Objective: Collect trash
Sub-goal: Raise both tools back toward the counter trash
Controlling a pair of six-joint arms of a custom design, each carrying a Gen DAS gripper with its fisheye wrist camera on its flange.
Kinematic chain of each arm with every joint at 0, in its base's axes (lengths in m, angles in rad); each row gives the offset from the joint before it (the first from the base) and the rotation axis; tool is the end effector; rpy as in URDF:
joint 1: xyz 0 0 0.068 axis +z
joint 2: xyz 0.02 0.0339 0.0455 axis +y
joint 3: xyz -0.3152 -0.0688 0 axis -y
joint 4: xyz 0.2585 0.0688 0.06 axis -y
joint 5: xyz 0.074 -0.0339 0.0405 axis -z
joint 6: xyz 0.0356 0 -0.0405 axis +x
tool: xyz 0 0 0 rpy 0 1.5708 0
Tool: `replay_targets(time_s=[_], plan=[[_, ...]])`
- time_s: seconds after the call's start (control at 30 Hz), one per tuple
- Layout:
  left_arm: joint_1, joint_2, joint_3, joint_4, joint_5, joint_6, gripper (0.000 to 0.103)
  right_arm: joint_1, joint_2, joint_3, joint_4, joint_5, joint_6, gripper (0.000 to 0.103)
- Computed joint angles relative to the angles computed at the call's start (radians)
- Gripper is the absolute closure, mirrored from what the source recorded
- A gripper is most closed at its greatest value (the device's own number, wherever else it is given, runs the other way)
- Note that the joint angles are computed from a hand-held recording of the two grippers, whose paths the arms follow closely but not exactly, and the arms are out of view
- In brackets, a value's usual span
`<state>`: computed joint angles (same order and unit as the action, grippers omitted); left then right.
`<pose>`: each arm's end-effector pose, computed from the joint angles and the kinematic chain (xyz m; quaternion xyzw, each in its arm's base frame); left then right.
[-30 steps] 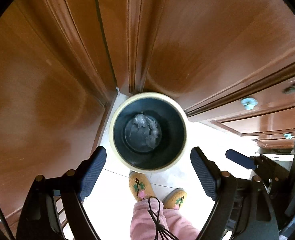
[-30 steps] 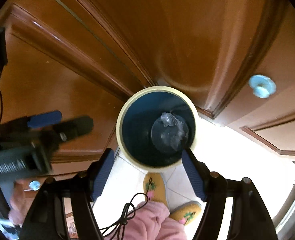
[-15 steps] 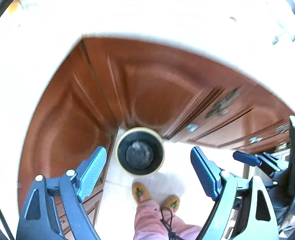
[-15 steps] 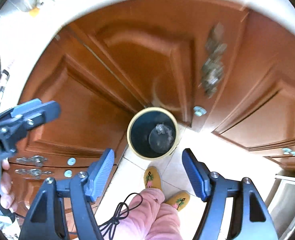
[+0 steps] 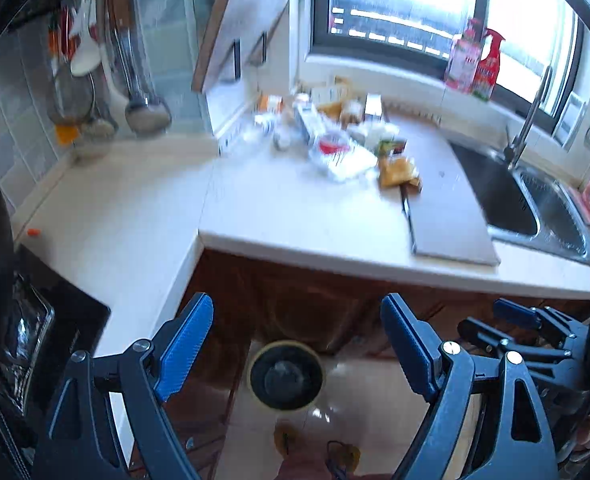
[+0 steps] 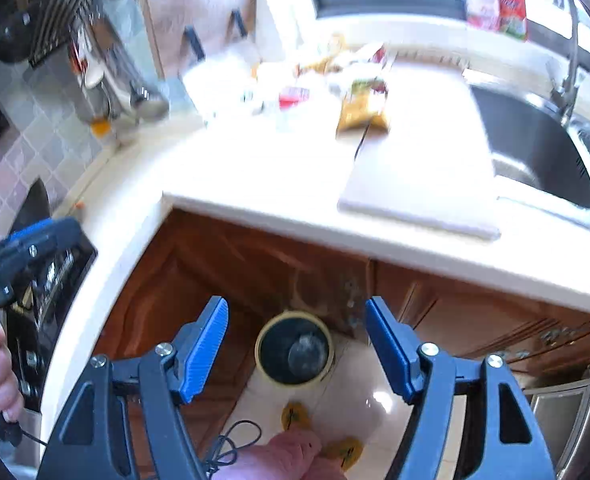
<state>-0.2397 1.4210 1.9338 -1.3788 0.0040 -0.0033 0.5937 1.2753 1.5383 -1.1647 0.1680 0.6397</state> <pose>0.2329 -0.0571 0.5208 0.1114 0.9319 -0.0437 0.3424 0.1939 0.1237 0.4546 0.0492 0.9403 0.1246 0.3127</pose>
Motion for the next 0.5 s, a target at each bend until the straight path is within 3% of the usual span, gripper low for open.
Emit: replay_targets(time_s=[0.2, 0.5], plan=[[-0.087, 0.068, 0.122, -0.006, -0.066, -0.004, 0.018, -0.053, 0.028, 0.153, -0.037, 0.034, -0.097, 0.032], [-0.116, 0.239, 0.347, -0.041, -0.046, 0.019, 0.016, -0.116, 0.154, 0.387, -0.117, 0.079, -0.219, 0.032]])
